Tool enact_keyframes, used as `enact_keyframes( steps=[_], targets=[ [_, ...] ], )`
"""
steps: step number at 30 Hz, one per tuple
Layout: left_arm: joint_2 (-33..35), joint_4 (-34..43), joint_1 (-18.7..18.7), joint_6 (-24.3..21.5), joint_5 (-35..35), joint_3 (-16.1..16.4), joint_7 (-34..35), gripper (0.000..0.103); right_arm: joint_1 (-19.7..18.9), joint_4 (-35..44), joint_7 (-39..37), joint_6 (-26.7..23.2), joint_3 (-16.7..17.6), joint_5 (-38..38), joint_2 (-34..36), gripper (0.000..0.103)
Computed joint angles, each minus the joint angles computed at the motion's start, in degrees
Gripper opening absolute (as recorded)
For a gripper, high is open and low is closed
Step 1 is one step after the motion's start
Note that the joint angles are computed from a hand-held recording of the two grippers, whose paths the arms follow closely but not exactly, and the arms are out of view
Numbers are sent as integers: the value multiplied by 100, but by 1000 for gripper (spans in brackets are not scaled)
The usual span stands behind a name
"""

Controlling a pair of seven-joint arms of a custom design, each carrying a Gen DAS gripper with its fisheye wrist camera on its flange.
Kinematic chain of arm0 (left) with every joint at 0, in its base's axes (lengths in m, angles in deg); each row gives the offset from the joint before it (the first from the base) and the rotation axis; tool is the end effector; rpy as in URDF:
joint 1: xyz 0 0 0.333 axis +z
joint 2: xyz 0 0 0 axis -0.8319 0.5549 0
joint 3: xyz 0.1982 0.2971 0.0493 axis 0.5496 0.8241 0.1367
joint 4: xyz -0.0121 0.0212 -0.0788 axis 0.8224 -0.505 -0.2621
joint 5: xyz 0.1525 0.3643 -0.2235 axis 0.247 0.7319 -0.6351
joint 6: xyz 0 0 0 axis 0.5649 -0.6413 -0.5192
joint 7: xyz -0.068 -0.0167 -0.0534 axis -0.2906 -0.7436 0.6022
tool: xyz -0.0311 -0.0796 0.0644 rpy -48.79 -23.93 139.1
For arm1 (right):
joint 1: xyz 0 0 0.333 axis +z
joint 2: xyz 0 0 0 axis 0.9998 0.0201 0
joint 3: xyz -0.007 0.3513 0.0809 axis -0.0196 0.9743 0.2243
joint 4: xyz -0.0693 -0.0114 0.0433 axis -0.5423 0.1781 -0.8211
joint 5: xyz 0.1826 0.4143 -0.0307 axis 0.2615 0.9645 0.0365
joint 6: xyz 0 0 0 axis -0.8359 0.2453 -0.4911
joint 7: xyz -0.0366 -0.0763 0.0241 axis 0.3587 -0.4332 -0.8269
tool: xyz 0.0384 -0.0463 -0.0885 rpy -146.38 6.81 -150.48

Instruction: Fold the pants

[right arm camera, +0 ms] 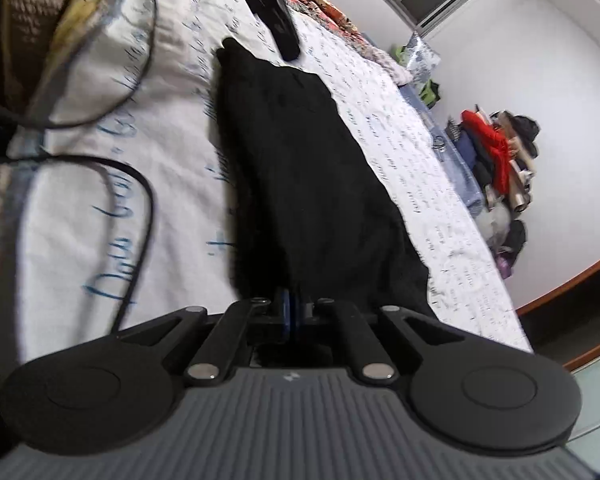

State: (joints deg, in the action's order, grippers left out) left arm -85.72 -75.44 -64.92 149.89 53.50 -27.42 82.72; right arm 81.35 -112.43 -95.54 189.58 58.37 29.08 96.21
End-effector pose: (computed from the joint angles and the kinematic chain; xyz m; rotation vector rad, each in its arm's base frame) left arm 0.5542 -0.2424 0.4727 -1.6509 1.5197 -0.7050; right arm 0.7502 -0.0480 0.4805 -2.3341 -0.4462 -0.6933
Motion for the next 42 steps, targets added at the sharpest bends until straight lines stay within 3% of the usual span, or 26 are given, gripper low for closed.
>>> enact_keyframes(
  steps=[3,6,10,13,17,18,20,23,24,26,28,30,33,35,37,39,42],
  targets=[
    [291,236,-32,13,121,3,151,12,21,-40,77,65,-15,-56,6,4],
    [558,475,-118,-114,-239,39,481,12,37,-196,3,238,14,53,-27,6],
    [784,768,-191,426,29,132,213,12,19,-177,18,126,-21,-66,-60,8],
    [1189,1221,-316,615,-100,153,575,12,-77,323,547,-420,-120,-320,98,16],
    [1890,1859,-363,1482,-980,134,1670,12,-230,1174,1709,-268,-122,-71,564,16],
    [2061,1967,-259,1748,-1463,0,2201,12,-247,1328,1904,-37,-104,-44,684,16],
    [2422,2147,213,2092,-2637,-648,3587,12,-262,1550,2135,404,-66,-135,890,16],
    [2929,2454,861,2090,-3640,-1625,5032,13,-302,1986,2681,674,-18,-429,1248,17],
    [3077,2594,944,1940,-3838,-1803,5310,16,-323,2165,2920,744,5,-493,1386,23],
    [3337,2885,916,1697,-4101,-1912,5641,35,-405,2413,3272,903,112,-503,1583,33],
    [3383,3021,567,1728,-4072,-1517,5496,77,-499,2620,3481,957,221,-541,1734,34],
    [3325,3053,85,1942,-3850,-901,5130,82,-588,2722,3556,948,315,-578,1822,34],
    [3433,3170,86,1943,-4202,-942,5452,82,-672,2830,3664,792,418,-645,1905,34],
    [3567,3287,308,1798,-4601,-1274,5844,76,-688,2856,3636,791,476,-652,1935,38],
    [3751,3457,648,1435,-5060,-1789,6439,44,-674,2905,3551,880,528,-636,1984,42],
    [3784,3619,509,1080,-5250,-1661,6460,35,-629,2931,3525,1019,542,-651,2015,44],
    [3725,3631,345,1040,-5467,-1438,6463,20,-603,3022,3601,1090,559,-697,2074,44]
  ],
)
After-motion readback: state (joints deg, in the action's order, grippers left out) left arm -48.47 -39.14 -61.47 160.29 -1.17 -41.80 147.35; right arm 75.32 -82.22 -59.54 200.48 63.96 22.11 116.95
